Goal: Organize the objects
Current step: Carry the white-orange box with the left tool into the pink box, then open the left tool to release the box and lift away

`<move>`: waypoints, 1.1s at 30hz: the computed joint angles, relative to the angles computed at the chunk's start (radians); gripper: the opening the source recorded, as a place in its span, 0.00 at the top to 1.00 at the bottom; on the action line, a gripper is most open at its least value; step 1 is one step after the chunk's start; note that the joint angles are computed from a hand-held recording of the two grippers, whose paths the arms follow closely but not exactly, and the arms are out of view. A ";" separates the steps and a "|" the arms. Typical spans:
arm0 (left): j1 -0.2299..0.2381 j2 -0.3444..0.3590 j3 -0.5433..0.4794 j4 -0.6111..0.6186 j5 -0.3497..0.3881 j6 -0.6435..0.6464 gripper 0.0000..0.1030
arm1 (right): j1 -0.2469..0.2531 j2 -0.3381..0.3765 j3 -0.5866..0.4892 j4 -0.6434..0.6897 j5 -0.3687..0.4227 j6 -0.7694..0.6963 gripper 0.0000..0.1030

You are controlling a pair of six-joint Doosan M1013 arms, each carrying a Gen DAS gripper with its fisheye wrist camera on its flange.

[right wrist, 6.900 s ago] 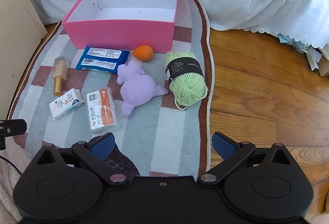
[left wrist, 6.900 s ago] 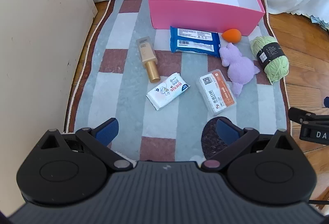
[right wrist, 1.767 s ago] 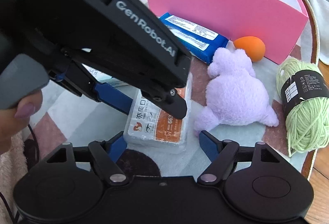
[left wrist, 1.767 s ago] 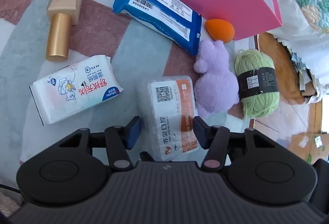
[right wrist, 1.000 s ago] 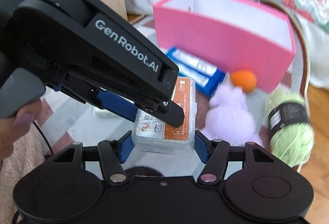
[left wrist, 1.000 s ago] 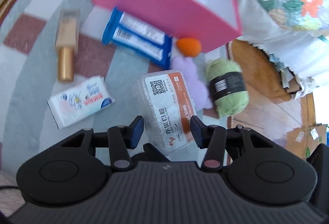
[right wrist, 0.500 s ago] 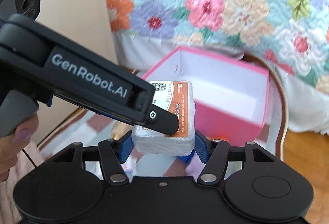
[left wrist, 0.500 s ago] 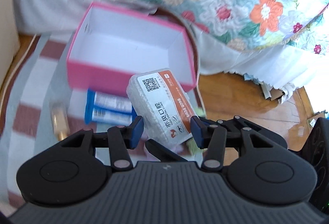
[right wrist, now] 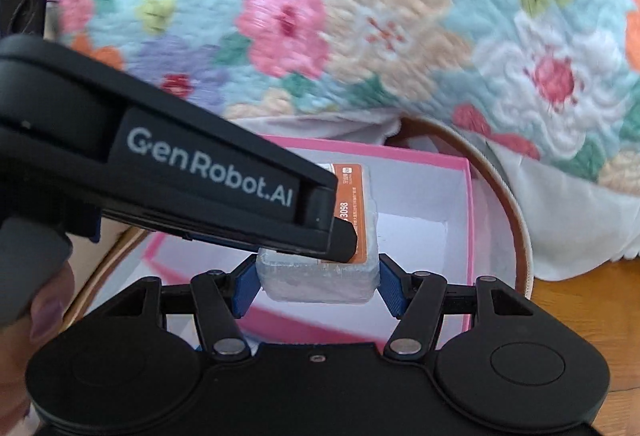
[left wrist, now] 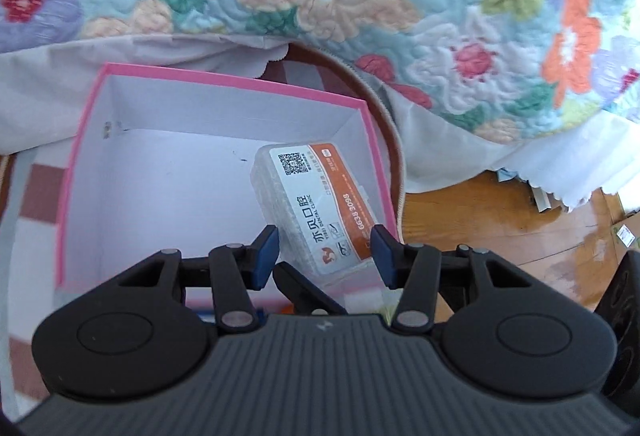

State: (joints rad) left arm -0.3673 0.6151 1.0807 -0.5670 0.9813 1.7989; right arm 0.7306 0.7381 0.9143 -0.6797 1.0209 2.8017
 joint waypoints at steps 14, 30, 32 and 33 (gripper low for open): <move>0.034 0.252 -0.293 -0.107 0.221 -0.123 0.55 | -0.079 0.142 -0.174 0.150 0.136 -0.247 0.36; -0.005 0.324 -0.390 0.069 0.313 -0.223 0.79 | -0.121 0.185 -0.239 0.391 0.221 -0.422 0.35; -0.009 0.319 -0.376 0.064 0.300 -0.219 0.79 | -0.116 0.166 -0.206 0.384 0.190 -0.448 0.39; -0.010 0.318 -0.372 0.060 0.295 -0.225 0.79 | -0.112 0.165 -0.203 0.379 0.192 -0.465 0.46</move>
